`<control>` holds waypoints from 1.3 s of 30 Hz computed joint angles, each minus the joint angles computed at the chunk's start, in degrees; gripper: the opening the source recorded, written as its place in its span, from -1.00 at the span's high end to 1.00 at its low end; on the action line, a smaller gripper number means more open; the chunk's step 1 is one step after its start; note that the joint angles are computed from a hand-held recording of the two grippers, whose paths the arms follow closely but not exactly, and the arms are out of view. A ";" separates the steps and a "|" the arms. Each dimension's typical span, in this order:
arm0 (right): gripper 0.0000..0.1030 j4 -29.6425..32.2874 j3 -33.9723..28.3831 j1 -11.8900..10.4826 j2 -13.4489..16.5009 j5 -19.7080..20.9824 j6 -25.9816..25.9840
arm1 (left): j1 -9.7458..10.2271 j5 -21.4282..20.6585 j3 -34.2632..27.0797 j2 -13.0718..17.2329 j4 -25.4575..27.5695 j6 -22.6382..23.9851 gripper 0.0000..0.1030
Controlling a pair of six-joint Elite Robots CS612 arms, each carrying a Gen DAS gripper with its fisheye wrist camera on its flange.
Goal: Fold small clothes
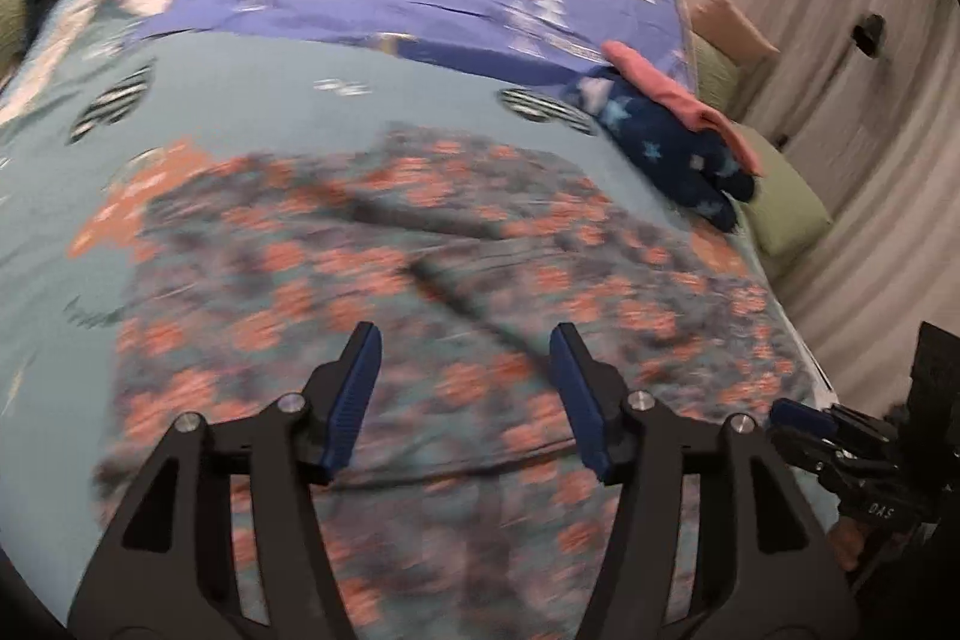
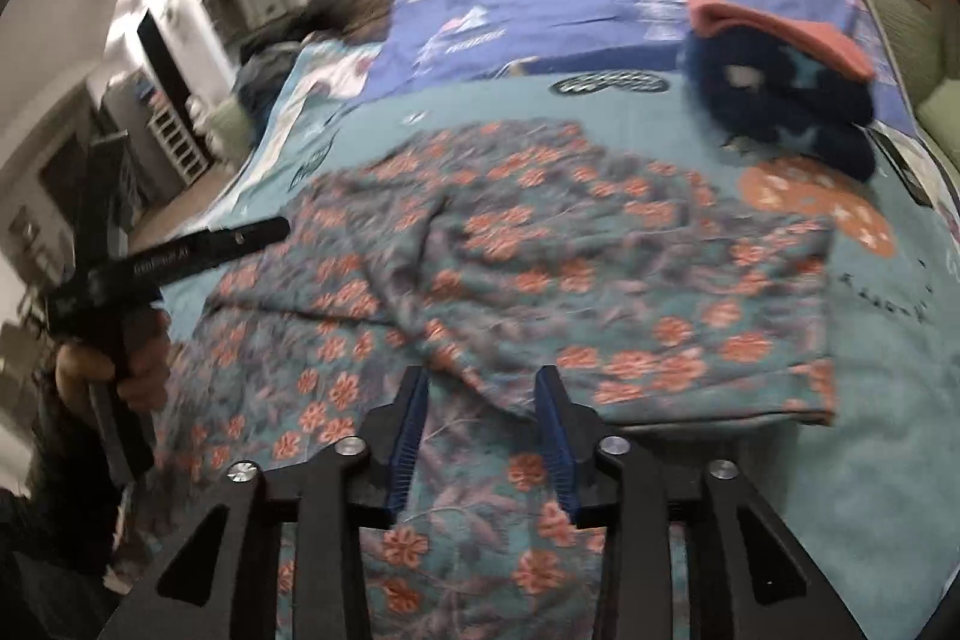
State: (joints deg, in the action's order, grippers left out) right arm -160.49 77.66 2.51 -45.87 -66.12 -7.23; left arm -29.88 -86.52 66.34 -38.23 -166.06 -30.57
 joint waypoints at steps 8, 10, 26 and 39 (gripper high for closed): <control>0.10 -1.30 1.26 0.04 -0.24 -3.94 4.22 | -1.21 1.26 -19.14 8.28 21.87 2.18 -0.22; 0.09 -1.73 1.98 -0.09 -0.40 -3.95 4.79 | -1.31 -0.27 -21.14 9.23 23.70 1.70 -0.22; -0.04 -4.25 4.73 -1.47 -1.28 -3.16 7.71 | -0.78 -2.17 14.44 -6.77 -12.23 -2.35 0.61; -0.10 -4.24 6.48 -1.07 -2.41 -2.35 5.84 | 0.15 -5.25 10.00 -4.55 -3.37 -4.26 -0.06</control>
